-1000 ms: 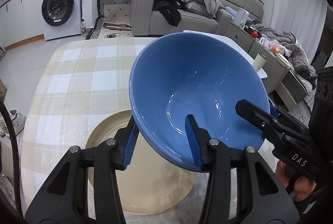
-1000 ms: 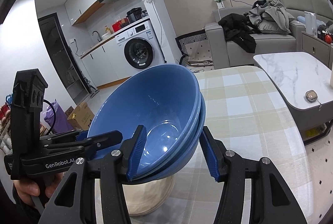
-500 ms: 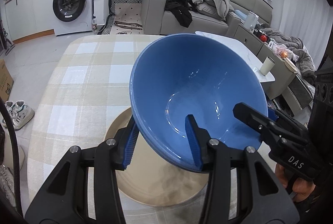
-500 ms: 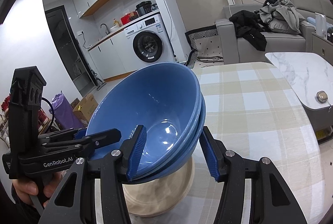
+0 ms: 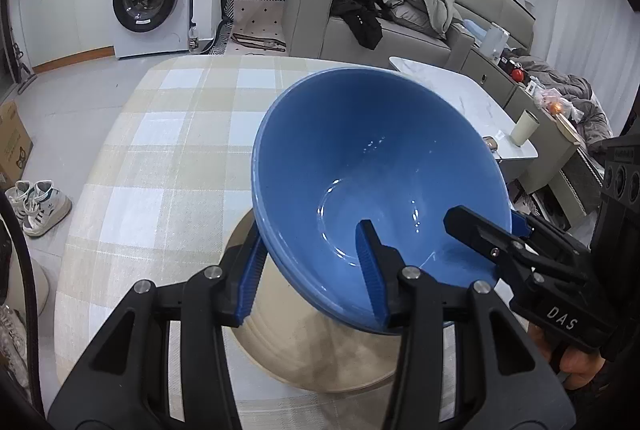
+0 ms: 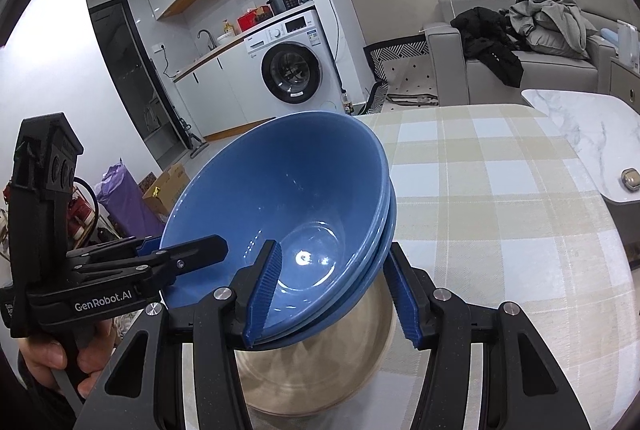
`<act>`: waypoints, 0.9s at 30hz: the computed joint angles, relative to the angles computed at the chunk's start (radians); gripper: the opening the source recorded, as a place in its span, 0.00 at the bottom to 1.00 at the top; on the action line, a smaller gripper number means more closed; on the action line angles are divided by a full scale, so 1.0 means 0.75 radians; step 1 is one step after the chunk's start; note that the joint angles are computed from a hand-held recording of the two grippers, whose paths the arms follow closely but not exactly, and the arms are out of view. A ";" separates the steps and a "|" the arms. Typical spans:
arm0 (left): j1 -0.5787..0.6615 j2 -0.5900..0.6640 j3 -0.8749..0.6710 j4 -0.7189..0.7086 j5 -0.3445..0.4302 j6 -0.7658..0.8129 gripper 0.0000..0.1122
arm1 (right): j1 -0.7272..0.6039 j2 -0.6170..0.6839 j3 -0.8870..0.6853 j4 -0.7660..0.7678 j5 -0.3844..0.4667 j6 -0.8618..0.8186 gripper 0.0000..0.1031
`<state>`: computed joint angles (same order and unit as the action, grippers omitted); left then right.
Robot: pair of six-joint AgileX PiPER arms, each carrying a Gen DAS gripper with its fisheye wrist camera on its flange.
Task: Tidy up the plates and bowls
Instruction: 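Lift the stacked blue bowls with both tools over the cream plates, then lower the bowls onto the cream plates and open both tools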
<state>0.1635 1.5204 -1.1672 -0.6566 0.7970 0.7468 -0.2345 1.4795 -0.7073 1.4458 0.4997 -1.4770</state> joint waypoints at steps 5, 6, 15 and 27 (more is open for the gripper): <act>0.031 0.045 0.014 -0.026 -0.018 0.053 0.37 | 0.027 0.032 -0.009 -0.003 -0.020 0.000 0.52; 0.035 0.054 0.013 -0.030 -0.020 0.061 0.37 | 0.031 0.037 -0.009 -0.002 -0.023 -0.001 0.52; 0.040 0.126 0.010 -0.036 -0.048 0.091 0.37 | 0.048 0.083 -0.017 -0.010 -0.038 0.010 0.52; 0.015 0.187 -0.013 -0.024 -0.078 0.087 0.38 | 0.049 0.081 -0.008 -0.022 -0.033 0.022 0.55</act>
<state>0.1745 1.6607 -1.1766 -0.6745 0.7383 0.8118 -0.1974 1.5401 -0.7131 1.4293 0.4751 -1.4606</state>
